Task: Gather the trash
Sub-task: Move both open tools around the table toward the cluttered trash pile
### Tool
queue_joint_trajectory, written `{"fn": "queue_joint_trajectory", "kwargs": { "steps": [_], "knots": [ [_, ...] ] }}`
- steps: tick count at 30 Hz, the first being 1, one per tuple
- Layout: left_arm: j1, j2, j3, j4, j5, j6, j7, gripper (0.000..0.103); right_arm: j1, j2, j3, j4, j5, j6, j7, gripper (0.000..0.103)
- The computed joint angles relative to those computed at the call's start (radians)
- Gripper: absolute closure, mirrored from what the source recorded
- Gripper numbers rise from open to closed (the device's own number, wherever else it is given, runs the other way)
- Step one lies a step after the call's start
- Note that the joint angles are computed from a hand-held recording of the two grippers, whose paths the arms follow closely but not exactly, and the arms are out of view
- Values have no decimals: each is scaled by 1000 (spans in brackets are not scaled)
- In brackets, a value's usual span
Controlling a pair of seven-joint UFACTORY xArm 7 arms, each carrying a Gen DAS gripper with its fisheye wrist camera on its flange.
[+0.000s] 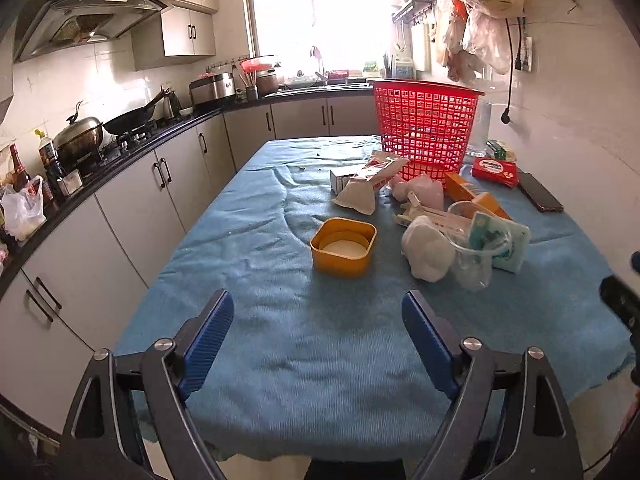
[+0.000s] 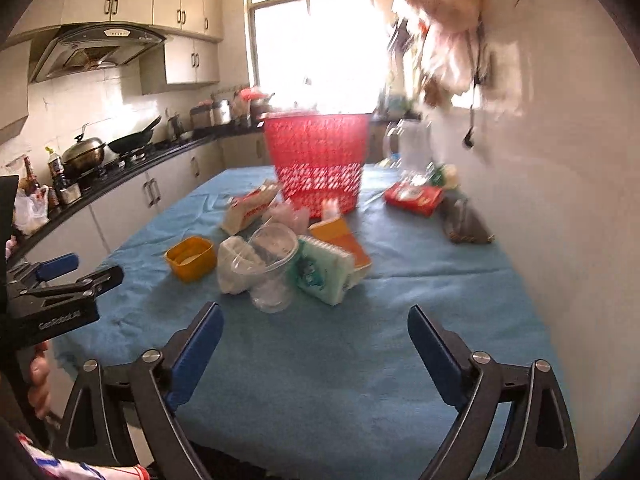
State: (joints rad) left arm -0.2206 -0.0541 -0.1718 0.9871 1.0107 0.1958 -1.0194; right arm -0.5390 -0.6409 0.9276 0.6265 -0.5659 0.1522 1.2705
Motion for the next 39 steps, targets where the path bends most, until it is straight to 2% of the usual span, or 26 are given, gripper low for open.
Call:
{"fn": "queue_joint_trajectory", "kwargs": {
  "steps": [1, 4, 7, 11, 16, 19, 25, 33, 39],
  "knots": [
    [4, -11, 0, -12, 25, -6, -29, 15, -6, -58, 18, -12, -2, 18, 25, 1],
    [39, -57, -19, -57, 191, -29, -215, 15, -36, -275, 93, -54, 2, 75, 116, 0],
    [64, -97, -32, -96, 272, -58, -311, 11, -20, -416, 135, -89, 23, 121, 159, 0],
    [99, -144, -62, -132, 408, -74, -472, 10, 60, -382, 77, -131, 66, 99, 142, 0],
    [82, -174, -57, -167, 474, -72, -531, 10, 116, -360, 42, -149, 88, 124, 147, 0],
    [70, -175, -53, -173, 483, -66, -532, 10, 127, -345, 48, -147, 88, 131, 166, 0],
    [51, -139, -48, -155, 444, -54, -485, 10, 101, -302, 50, -140, 67, 101, 176, 0],
    [12, -44, -40, -101, 298, -23, -308, 10, 64, -210, 40, -144, 71, 58, 193, 0],
    [-24, 17, -20, -49, 257, 8, -240, 10, -11, -147, 44, -138, 67, -1, 200, 0]
  ]
}}
